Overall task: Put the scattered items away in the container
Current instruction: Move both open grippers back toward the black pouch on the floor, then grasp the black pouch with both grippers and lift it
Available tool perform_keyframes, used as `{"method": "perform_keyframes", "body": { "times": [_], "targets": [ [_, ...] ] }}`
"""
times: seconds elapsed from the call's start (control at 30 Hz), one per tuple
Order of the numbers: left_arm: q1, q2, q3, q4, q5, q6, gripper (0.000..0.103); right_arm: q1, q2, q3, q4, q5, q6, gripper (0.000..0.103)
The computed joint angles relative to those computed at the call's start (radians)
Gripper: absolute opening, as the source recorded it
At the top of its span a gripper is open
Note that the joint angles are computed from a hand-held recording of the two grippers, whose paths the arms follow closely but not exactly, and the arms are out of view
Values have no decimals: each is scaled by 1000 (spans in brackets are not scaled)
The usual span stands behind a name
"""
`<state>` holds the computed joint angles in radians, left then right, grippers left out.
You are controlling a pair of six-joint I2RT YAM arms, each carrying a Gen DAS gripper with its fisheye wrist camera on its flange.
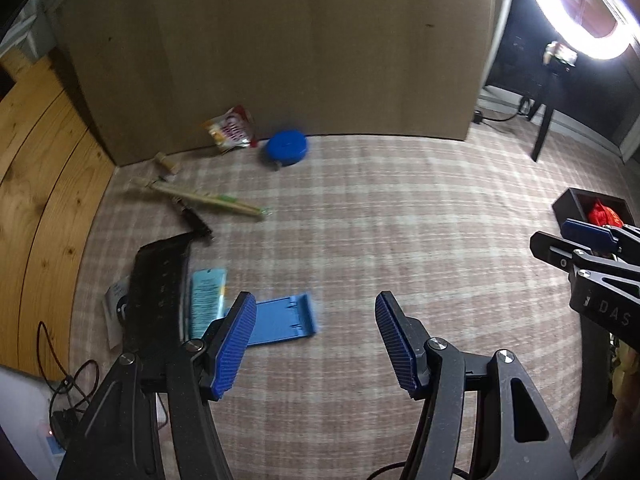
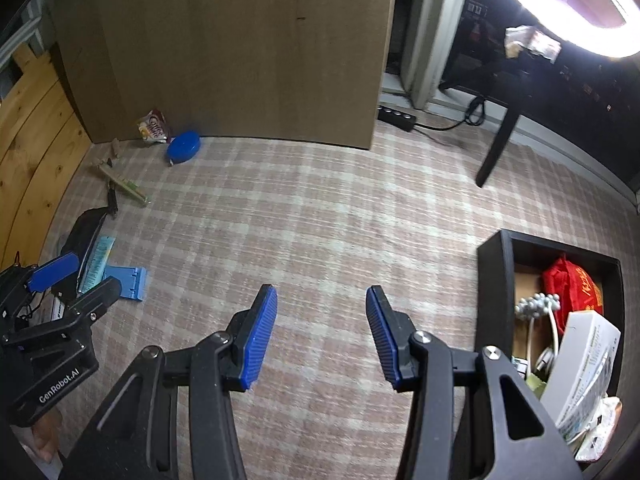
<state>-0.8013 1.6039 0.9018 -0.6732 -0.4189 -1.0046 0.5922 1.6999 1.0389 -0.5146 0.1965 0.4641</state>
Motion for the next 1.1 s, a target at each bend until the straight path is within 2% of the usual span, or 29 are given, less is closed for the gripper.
{"method": "perform_keyframes", "body": {
  "times": [0.43,0.7,0.83,0.93,1.0,1.1],
  "targets": [
    [93,-180,-215,27,3,-22,60,71,162,152,-10,-2,-4,46],
    [249,-425,-393,-26,5,17,60,111,254,260,3,-58,-18,46],
    [366,-548,-466,-40,40,109,60,135,311,333,-11,-111,-29,46],
    [478,-605,-502,-12,110,227,60,149,361,393,-21,-165,-68,46],
    [540,-595,-512,28,173,311,64,160,398,437,-36,-192,-101,46],
    [586,-507,-508,112,227,385,66,180,469,530,-87,-228,-162,46]
  ]
}}
